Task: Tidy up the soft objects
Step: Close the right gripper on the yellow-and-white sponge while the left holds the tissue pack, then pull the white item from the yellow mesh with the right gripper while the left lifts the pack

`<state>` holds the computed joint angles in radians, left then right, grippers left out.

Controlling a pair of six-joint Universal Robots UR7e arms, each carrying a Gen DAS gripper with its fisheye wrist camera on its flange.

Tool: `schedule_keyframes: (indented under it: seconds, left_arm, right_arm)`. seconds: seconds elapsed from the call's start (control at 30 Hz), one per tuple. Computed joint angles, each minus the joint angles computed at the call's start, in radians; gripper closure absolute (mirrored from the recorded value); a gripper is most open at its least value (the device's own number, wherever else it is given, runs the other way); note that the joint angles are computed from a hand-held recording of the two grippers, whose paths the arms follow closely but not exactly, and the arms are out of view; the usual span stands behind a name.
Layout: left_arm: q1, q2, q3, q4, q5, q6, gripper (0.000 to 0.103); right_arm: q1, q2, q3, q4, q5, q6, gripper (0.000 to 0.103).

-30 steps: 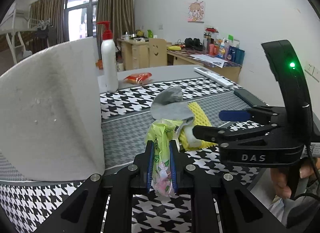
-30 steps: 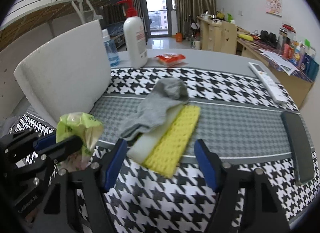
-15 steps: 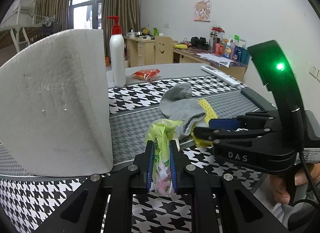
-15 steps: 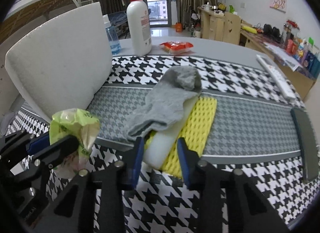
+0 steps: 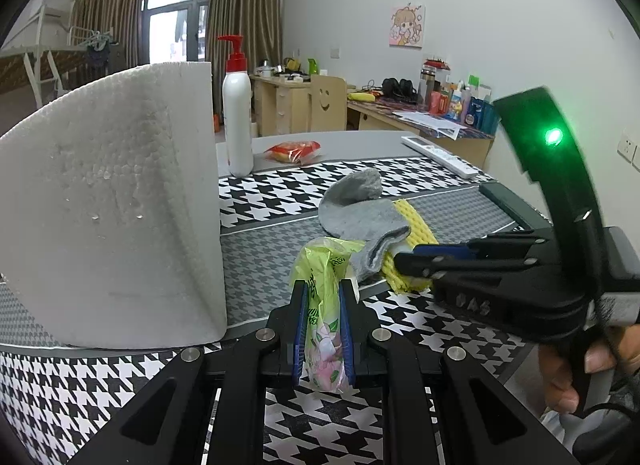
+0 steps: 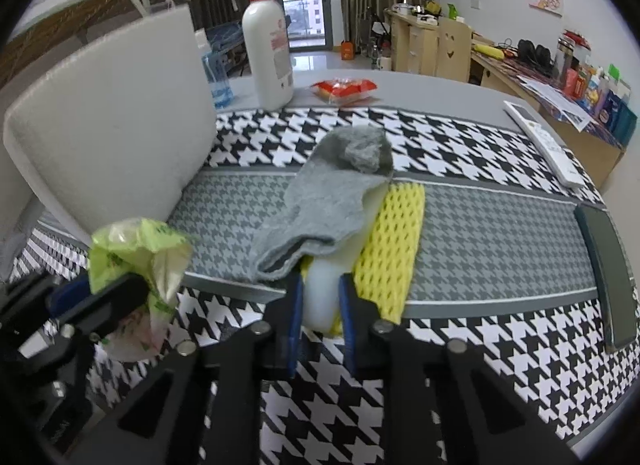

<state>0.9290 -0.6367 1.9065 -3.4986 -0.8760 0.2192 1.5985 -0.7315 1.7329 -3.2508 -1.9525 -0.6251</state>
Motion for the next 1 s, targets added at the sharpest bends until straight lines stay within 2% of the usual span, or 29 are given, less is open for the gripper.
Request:
schedule_keyframes:
  seconds: [0.47,1.0]
  left_arm:
    - [-0.014,-0.012,0.028,-0.068,0.005,0.014,0.087]
    - [-0.033,-0.024,0.033,-0.125,0.011,0.057,0.087]
  right_arm:
    - [-0.004,-0.098,0.052,-0.009,0.106,0.085,0.086]
    - [0.018,-0.152,0.102,-0.142,0.155,0.064,0.086]
